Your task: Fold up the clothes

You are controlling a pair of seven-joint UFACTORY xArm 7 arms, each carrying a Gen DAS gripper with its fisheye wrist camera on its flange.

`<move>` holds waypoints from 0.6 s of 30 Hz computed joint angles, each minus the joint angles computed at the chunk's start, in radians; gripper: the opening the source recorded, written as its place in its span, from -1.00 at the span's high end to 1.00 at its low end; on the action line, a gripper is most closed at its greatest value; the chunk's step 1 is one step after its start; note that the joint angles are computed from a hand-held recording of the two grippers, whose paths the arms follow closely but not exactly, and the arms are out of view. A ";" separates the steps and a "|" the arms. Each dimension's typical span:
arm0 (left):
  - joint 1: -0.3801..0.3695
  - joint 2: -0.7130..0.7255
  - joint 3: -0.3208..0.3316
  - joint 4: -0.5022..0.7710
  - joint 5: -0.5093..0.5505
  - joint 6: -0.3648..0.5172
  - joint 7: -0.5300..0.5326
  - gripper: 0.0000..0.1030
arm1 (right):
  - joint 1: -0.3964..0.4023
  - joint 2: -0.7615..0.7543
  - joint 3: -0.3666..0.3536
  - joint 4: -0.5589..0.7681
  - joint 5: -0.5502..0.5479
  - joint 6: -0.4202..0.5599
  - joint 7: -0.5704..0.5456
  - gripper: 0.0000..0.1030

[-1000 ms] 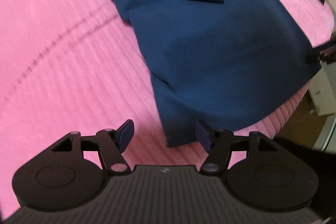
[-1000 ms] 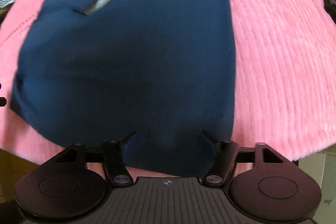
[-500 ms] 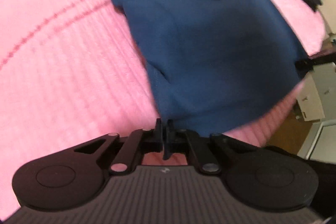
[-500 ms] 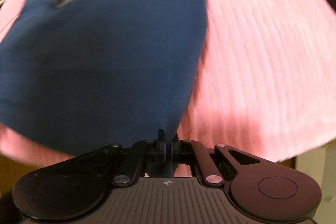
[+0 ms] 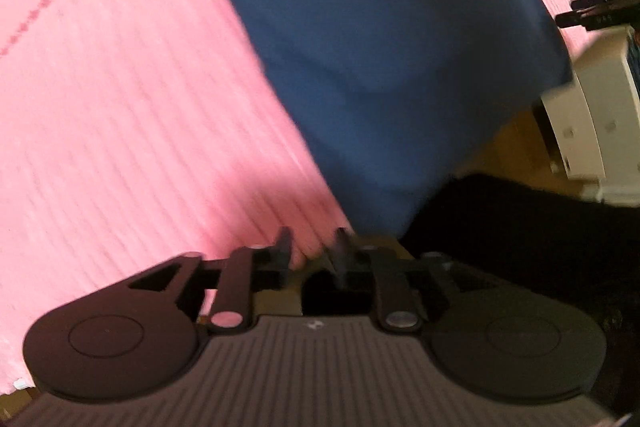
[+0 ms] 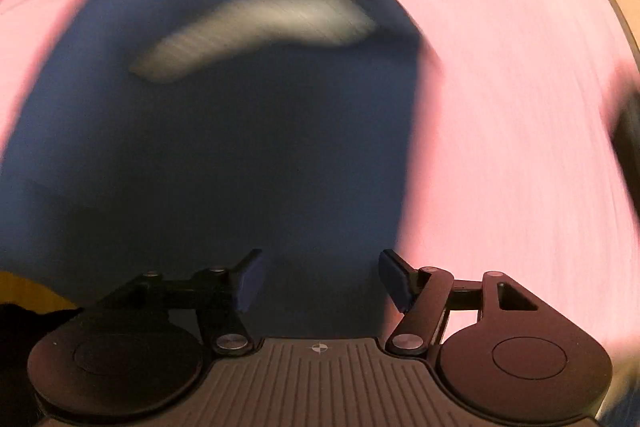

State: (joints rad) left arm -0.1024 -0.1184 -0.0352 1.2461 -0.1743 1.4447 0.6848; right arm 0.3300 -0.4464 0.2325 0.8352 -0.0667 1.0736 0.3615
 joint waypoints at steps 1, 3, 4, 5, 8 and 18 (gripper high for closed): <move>0.003 0.010 0.001 0.011 0.002 -0.024 -0.009 0.48 | 0.021 0.036 0.001 0.018 -0.008 -0.077 -0.065 -0.28; 0.007 0.040 0.002 0.045 0.010 -0.065 -0.029 0.47 | 0.067 0.140 0.007 0.056 -0.020 -0.233 -0.216 -0.27; 0.008 0.054 0.000 0.060 0.014 -0.082 -0.038 0.44 | 0.083 0.190 0.010 0.077 -0.024 -0.287 -0.276 -0.27; 0.008 0.066 -0.002 0.077 0.015 -0.101 -0.045 0.42 | 0.087 0.242 0.014 0.100 -0.044 -0.318 -0.313 -0.27; 0.010 0.091 -0.003 0.100 0.010 -0.158 -0.040 0.31 | 0.103 0.401 0.020 0.187 -0.107 -0.393 -0.423 -0.27; -0.034 0.230 -0.047 0.231 -0.014 -0.353 -0.043 0.23 | -0.032 0.322 -0.100 0.349 -0.053 -0.267 -0.506 0.97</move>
